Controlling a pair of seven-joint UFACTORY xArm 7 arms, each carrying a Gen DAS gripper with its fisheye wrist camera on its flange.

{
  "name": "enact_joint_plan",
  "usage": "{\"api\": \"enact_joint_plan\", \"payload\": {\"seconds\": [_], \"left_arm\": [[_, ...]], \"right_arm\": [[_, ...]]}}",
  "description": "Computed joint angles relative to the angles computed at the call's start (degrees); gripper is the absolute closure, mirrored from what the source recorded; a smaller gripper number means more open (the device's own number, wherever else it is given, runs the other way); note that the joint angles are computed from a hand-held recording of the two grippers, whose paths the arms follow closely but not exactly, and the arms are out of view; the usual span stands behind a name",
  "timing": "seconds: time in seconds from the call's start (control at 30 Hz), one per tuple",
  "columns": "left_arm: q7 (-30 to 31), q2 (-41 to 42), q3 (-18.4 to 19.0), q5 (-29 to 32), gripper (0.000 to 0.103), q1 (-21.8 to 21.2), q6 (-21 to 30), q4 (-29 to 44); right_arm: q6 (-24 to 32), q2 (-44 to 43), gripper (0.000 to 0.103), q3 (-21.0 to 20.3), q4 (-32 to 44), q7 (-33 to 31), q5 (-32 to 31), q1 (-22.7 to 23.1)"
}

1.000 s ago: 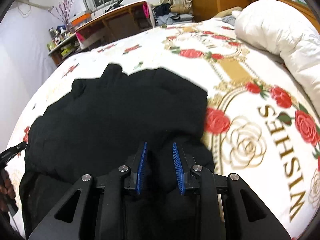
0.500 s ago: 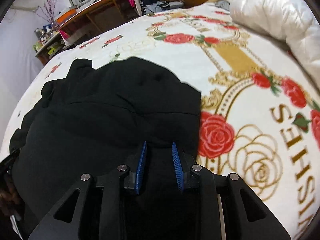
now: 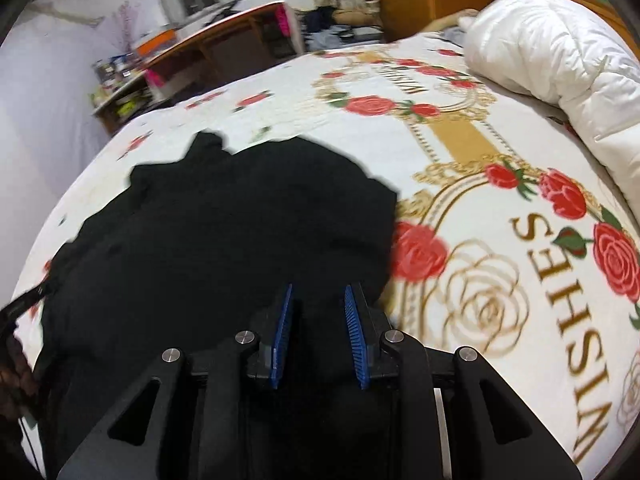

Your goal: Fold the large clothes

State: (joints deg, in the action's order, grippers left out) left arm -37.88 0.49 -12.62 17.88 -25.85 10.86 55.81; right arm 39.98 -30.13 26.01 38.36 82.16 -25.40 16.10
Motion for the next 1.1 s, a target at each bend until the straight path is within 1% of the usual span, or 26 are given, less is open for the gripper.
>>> {"api": "enact_joint_plan", "payload": {"seconds": [0.03, 0.07, 0.1, 0.13, 0.2, 0.27, 0.37, 0.4, 0.43, 0.5, 0.57, 0.63, 0.7, 0.77, 0.8, 0.83, 0.9, 0.93, 1.0, 1.1], "left_arm": [[1.4, 0.0, -0.4, -1.0, 0.098, -0.4, 0.3, -0.4], [1.8, 0.6, -0.6, -0.4, 0.098, -0.7, 1.0, -0.3], [1.7, 1.9, -0.6, 0.5, 0.098, -1.0, 2.0, 0.3], [1.9, 3.3, -0.4, 0.1, 0.098, -1.2, 2.2, 0.9], [1.3, 5.2, 0.5, -0.4, 0.098, -1.6, 2.1, 1.6], [1.1, 5.6, 1.1, -0.2, 0.098, -2.3, 3.4, 2.8], [1.2, 4.0, 1.1, -0.5, 0.098, -3.0, 7.5, 3.8], [1.9, 2.5, 0.8, -2.1, 0.098, -2.7, 7.1, 3.1], [2.4, 1.3, 0.6, -3.2, 0.098, -2.5, 6.4, 2.4], [2.1, 0.6, 0.1, -3.0, 0.098, -2.3, 5.6, 2.8], [3.0, 1.4, -0.5, -3.5, 0.098, -2.3, 5.4, 4.4], [4.1, 3.1, -0.7, -4.0, 0.098, -2.6, 5.5, 6.4], [4.9, 6.1, -0.6, -4.1, 0.098, -3.1, 6.5, 9.3], [4.6, 8.1, 0.2, -3.6, 0.098, -3.9, 8.5, 10.5], [5.8, 9.5, 0.1, -5.2, 0.098, -3.7, 8.8, 11.1], [6.5, 9.4, 0.3, -6.0, 0.097, -3.5, 8.1, 10.4], [5.2, 8.8, 1.6, -4.0, 0.097, -4.4, 8.4, 9.8], [4.7, 7.8, 1.8, -3.6, 0.097, -4.6, 8.7, 9.1], [4.2, 5.5, 1.6, -3.5, 0.097, -4.4, 9.4, 7.5], [3.9, -0.5, 0.7, -3.8, 0.097, -3.6, 9.6, 2.5]], "right_arm": [[0.0, 0.9, 0.077, 0.5, 0.1, -0.4, 0.5, 0.8], [0.0, 2.2, 0.077, 0.6, 0.2, -0.7, 1.1, 1.5], [-0.4, 3.4, 0.077, 0.3, -0.1, -0.9, 1.7, 2.0], [-1.2, 4.7, 0.077, -0.2, -0.6, -0.7, 2.4, 2.5], [-3.1, 5.0, 0.077, -0.1, -1.6, 1.7, 1.1, 1.9], [-1.0, 6.0, 0.077, -0.5, -0.1, 1.1, 1.3, 2.5], [5.6, 7.4, 0.077, -1.0, 4.1, -1.0, 2.2, 4.1], [6.8, 7.0, 0.077, -1.1, 5.0, -0.8, 1.9, 4.3], [6.4, 5.9, 0.077, -0.8, 5.5, 0.1, 0.8, 4.4], [6.1, 5.6, 0.076, 0.0, 7.0, 1.4, -1.5, 3.8], [3.9, 7.7, 0.075, 0.0, 9.1, 1.6, -3.2, 3.1], [1.4, 11.7, 0.075, -0.7, 11.7, 1.0, -4.4, 2.9], [-1.5, 17.0, 0.075, -1.9, 14.2, -0.6, -5.3, 3.5], [-1.1, 21.0, 0.075, -3.8, 15.9, -2.7, -4.1, 4.9], [-1.2, 22.2, 0.075, -4.6, 16.1, -3.1, -3.9, 5.5], [-2.5, 22.3, 0.075, -5.3, 15.3, -2.1, -4.8, 5.9], [-3.2, 21.4, 0.075, -6.5, 14.4, -1.4, -4.9, 7.0], [-2.4, 20.7, 0.074, -6.6, 14.2, -1.4, -4.7, 7.5], [0.9, 18.6, 0.074, -5.9, 14.0, -1.0, -4.6, 8.5], [5.6, 15.2, 0.073, -3.8, 13.5, 1.1, -4.3, 9.6]]}}
